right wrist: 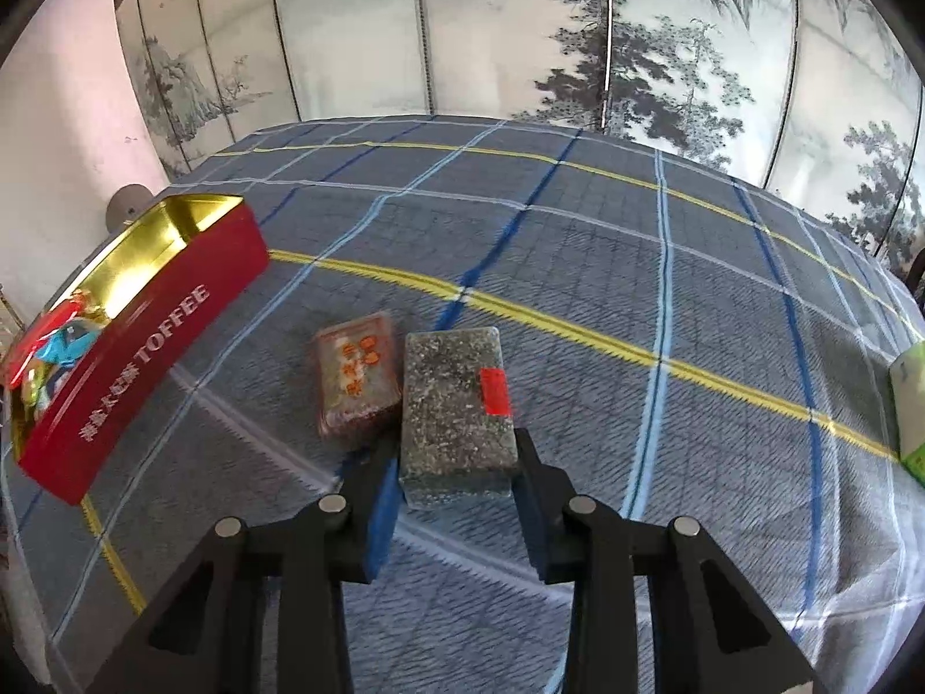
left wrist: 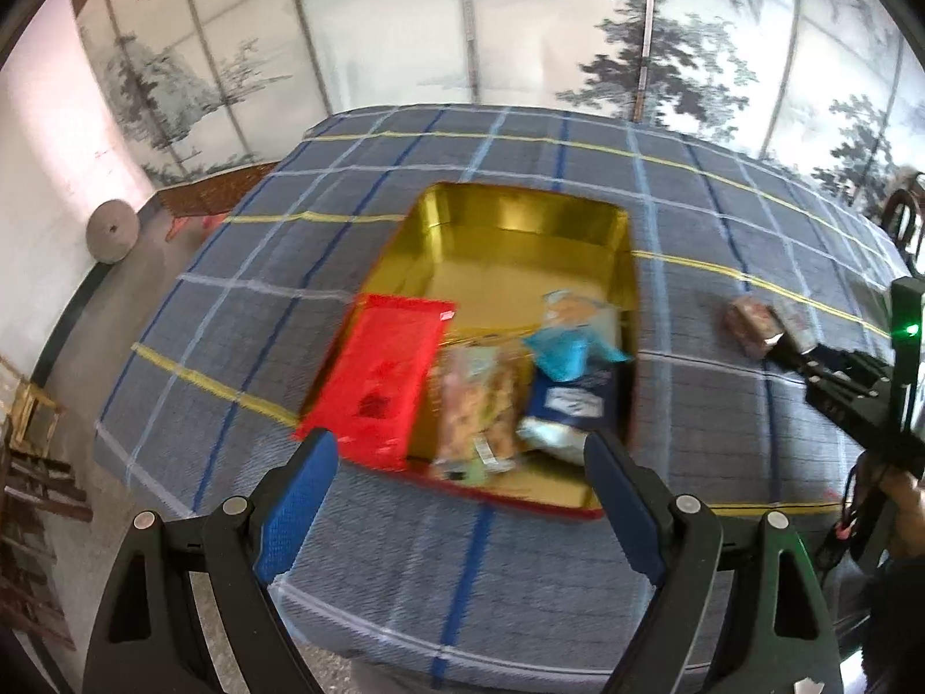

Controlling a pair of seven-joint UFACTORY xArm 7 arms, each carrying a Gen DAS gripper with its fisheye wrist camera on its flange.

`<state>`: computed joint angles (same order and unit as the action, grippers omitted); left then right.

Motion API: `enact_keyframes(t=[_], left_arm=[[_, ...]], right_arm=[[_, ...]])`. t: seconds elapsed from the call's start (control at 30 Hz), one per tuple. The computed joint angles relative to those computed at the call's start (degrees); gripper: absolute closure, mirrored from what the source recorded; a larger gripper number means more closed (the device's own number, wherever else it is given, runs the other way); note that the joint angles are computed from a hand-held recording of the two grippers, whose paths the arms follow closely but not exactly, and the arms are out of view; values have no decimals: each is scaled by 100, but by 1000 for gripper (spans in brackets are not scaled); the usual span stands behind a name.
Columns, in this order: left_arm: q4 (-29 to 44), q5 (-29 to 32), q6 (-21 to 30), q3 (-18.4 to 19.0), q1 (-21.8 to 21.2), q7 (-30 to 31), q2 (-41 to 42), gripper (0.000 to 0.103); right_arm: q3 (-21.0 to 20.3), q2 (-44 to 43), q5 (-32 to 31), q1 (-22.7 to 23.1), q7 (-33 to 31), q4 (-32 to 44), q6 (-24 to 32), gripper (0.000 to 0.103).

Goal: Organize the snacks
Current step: 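Move the right tool to the grey speckled bar and grasp it, then grasp the small brown printed box with the left tool while the right holds the grey bar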

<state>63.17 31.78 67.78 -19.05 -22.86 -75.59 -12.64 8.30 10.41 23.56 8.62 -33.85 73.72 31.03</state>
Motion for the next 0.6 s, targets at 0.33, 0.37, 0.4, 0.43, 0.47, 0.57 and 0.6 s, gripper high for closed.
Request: enact_keyframes(t=[0.33, 0.37, 0.4, 0.43, 0.47, 0.57, 0.6], left_arm=[[879, 395, -544, 166, -363, 186, 1138, 18], [981, 417, -568, 208, -419, 196, 1263, 18], [1064, 423, -637, 258, -472, 231, 1370, 18], [1097, 438, -712, 308, -524, 247, 1425, 18], [1193, 482, -763, 347, -577, 255, 1538, 18], [1456, 583, -876, 476, -750, 331, 1851, 18], [1568, 609, -855, 517, -810, 352, 1973, 18]], right_arm=[[-72, -568, 281, 33, -366, -636, -2, 67], [-96, -605, 272, 41, -374, -679, -16, 67], [-129, -623, 214, 50, -310, -705, -48, 67], [-159, -630, 139, 56, -240, -719, -86, 67], [-197, -638, -28, 64, -105, -750, -173, 67], [-281, -616, -323, 32, 186, -752, -293, 67], [-302, -616, -409, 15, 275, -761, -332, 67]])
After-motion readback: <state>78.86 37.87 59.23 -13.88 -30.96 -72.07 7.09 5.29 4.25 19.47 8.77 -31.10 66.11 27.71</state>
